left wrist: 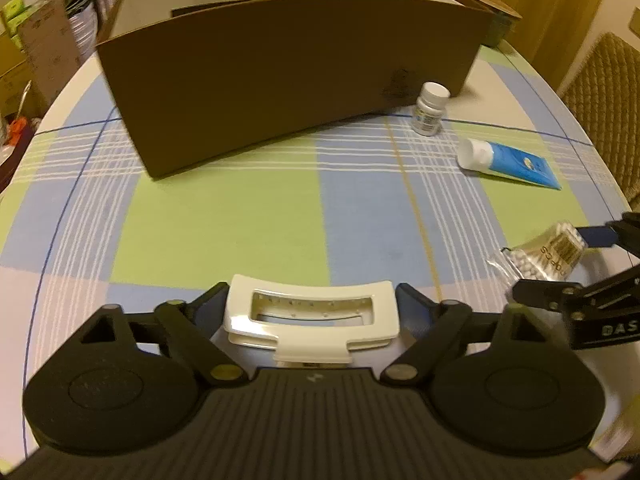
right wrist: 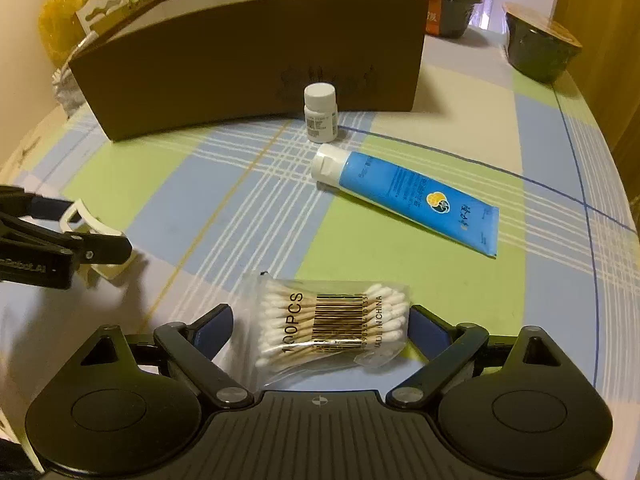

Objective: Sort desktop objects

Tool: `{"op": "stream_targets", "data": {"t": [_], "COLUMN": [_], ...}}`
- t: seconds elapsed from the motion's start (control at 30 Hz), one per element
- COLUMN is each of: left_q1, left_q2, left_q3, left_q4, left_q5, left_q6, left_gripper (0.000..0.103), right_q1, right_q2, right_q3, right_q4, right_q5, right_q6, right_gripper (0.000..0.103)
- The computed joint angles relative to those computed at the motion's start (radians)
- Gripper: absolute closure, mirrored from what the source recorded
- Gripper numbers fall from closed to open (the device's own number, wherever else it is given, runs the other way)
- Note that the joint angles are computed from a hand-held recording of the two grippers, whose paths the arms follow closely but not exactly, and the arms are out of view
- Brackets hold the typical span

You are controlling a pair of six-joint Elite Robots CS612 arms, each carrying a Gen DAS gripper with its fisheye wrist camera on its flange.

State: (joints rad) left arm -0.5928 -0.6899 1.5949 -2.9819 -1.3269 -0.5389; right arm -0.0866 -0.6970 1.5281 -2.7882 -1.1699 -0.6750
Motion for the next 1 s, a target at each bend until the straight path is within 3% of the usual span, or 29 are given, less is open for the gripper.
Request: {"op": "stream_targets", "data": {"t": [0.17, 0.53, 1.0], "left_q1": [-0.006, -0.007, -0.008], "left_q2": [-0.004, -0.02, -0.057], "left_q3": [0.015, 0.047, 0.076], "left_q4": [-0.018, -0.03, -0.103], "left_q5": [0.009, -0.004, 0.021], "left_q6": [0.035, 0.048, 0.042], "left_gripper": [0.018, 0.019, 0.019], "right_q1": [0.0, 0.0, -0.005], "right_q2": [-0.004, -0.015, -0.043], "right_q3": [0.016, 0.025, 0.007], "right_q4": [-0.033, -0.011, 0.062], "right_q5": [0.002, 0.002, 0.087], "right_q6": [-0.028, -0.034, -0.009], "right_gripper": [0.033, 0.034, 0.034]}}
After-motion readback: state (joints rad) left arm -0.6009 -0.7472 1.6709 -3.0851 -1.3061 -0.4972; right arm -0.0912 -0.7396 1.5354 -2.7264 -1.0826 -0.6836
